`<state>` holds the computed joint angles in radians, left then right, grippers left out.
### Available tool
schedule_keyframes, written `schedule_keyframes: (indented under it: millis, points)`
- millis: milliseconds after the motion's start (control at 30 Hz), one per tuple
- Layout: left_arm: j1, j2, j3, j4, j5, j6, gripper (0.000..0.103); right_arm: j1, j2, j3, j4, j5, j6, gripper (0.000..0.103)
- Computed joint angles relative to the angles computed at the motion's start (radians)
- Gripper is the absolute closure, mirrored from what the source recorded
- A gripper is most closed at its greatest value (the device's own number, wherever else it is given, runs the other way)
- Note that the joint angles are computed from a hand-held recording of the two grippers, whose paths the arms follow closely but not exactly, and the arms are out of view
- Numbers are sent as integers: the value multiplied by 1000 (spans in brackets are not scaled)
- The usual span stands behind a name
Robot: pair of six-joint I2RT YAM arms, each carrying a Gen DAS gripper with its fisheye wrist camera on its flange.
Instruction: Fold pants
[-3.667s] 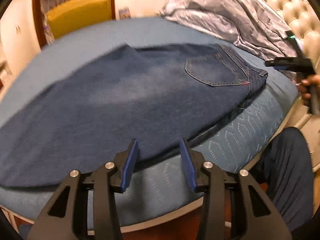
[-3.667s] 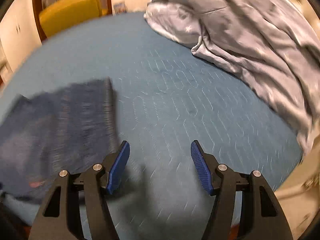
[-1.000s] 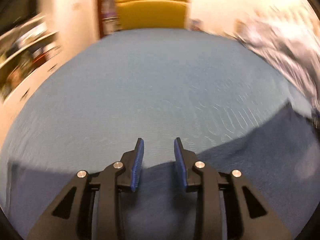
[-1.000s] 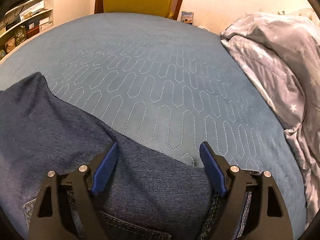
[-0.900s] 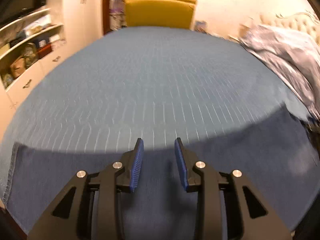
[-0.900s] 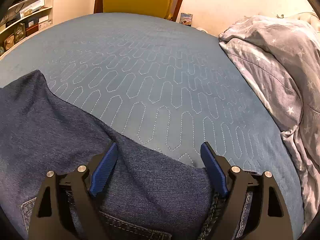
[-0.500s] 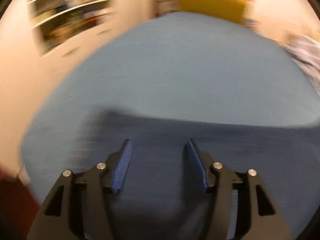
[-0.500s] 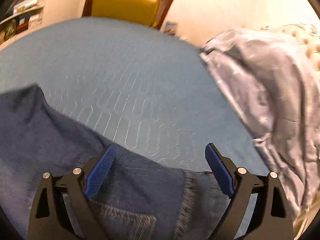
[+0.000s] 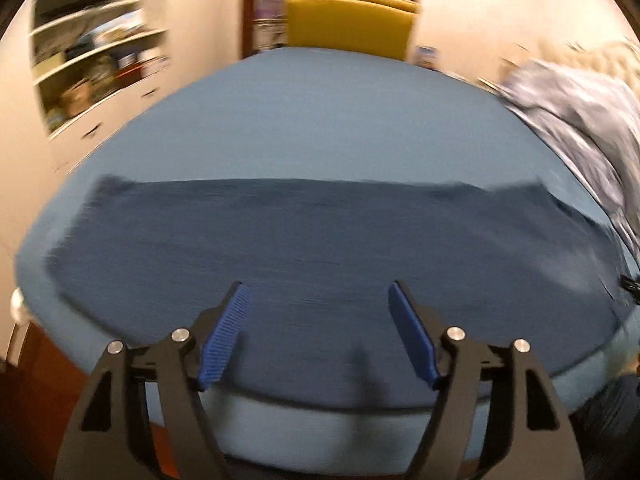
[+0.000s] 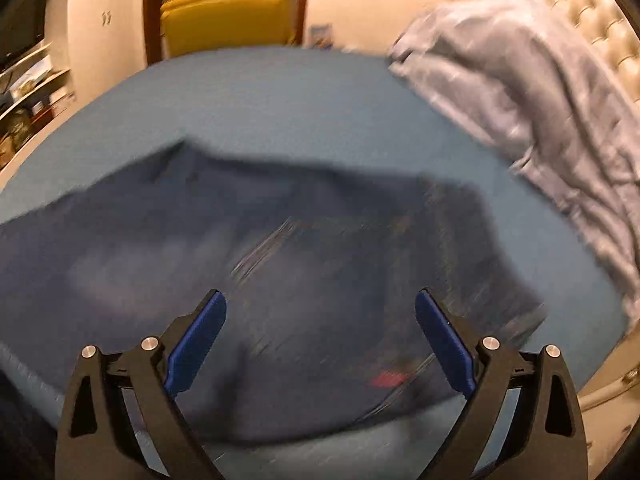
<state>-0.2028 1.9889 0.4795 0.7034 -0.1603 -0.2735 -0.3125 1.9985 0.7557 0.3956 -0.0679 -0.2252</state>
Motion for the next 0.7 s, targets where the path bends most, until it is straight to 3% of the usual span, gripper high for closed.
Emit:
schedule_keyframes:
  millis: [67, 167, 233, 300, 367, 667, 700]
  points:
    - [-134, 70, 57, 10, -75, -36, 22, 32, 15, -23, 44, 40, -21, 11]
    - [-235, 186, 189, -88, -145, -87, 22, 59, 76, 7, 29, 123, -30, 11]
    - [-240, 256, 249, -154, -137, -103, 21, 35, 99, 14, 26, 97, -31, 11]
    - [-269, 279, 236, -114, -206, -108, 8, 9, 111, 13, 32, 51, -26, 11]
    - [-271, 300, 241, -115, -207, -135, 2, 0, 124, 16, 44, 37, -25, 7]
    - [-268, 294, 292, -228, -210, -199, 1, -36, 119, 12, 39, -19, -24, 6]
    - [-265, 278, 278, -228, -209, -194, 1, -68, 83, -17, 65, -70, -23, 6]
